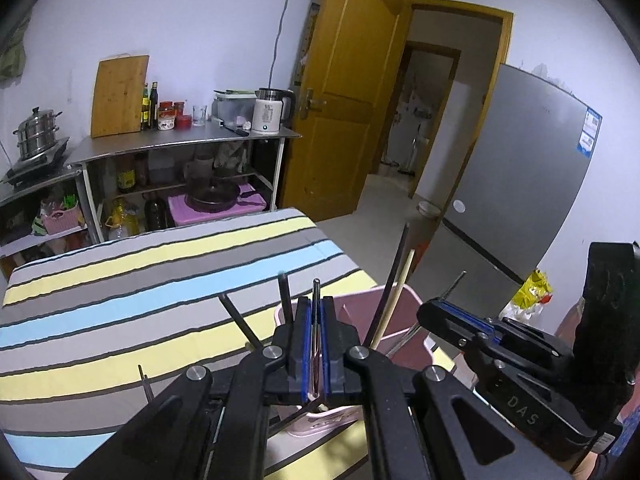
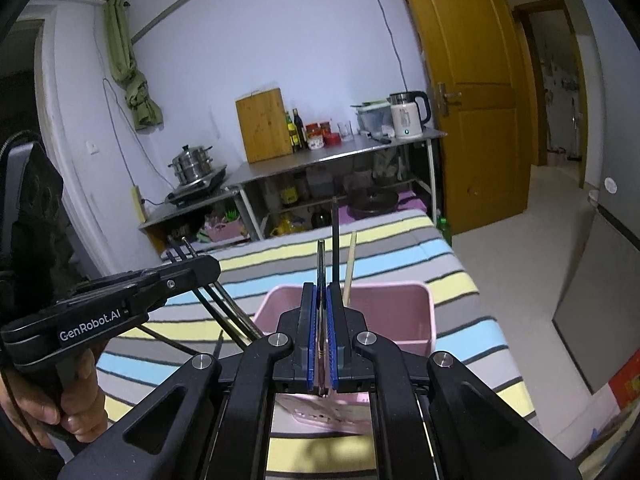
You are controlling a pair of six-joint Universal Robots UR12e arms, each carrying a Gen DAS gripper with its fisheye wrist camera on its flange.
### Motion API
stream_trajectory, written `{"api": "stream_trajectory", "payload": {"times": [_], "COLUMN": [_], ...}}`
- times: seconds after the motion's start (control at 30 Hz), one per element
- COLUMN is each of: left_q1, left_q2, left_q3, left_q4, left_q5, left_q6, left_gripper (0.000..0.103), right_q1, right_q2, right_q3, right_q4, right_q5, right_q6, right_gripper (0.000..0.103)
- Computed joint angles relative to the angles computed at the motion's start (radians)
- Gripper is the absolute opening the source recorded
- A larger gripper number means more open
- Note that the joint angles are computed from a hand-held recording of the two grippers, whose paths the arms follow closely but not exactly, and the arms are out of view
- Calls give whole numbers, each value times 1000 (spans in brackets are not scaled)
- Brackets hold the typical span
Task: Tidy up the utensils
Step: 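Lift both held chopsticks and lower them into the pink holder, then open both tools to release the chopsticks into the holder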
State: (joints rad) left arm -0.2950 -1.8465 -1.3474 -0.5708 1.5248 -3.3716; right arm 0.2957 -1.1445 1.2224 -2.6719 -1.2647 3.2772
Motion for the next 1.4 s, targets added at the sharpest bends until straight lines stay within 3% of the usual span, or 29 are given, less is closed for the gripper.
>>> {"api": "stream_trajectory", "payload": {"times": [0.47,0.67,0.93,1.4], "left_q1": [-8,-11,-3,10], "left_q2": [10,50,123,247], "left_q3": [-27,-68,-147,-323], "left_q4": [-7,37,96,109], "left_q5": [-1,18,39,95], "left_q6": [24,27,-4,-72], "left_gripper": [4,9,10,10], "right_q1": [1,-5,-7,-1], "right_q2": [-9,-31,-73,-128], "right_q3": [22,42,84,166], "right_q4": [42,28,-8,-42], "right_q5": [4,5,2,58], "right_q6": [-4,3,11,15], "right_gripper": [5,12,14,14]}}
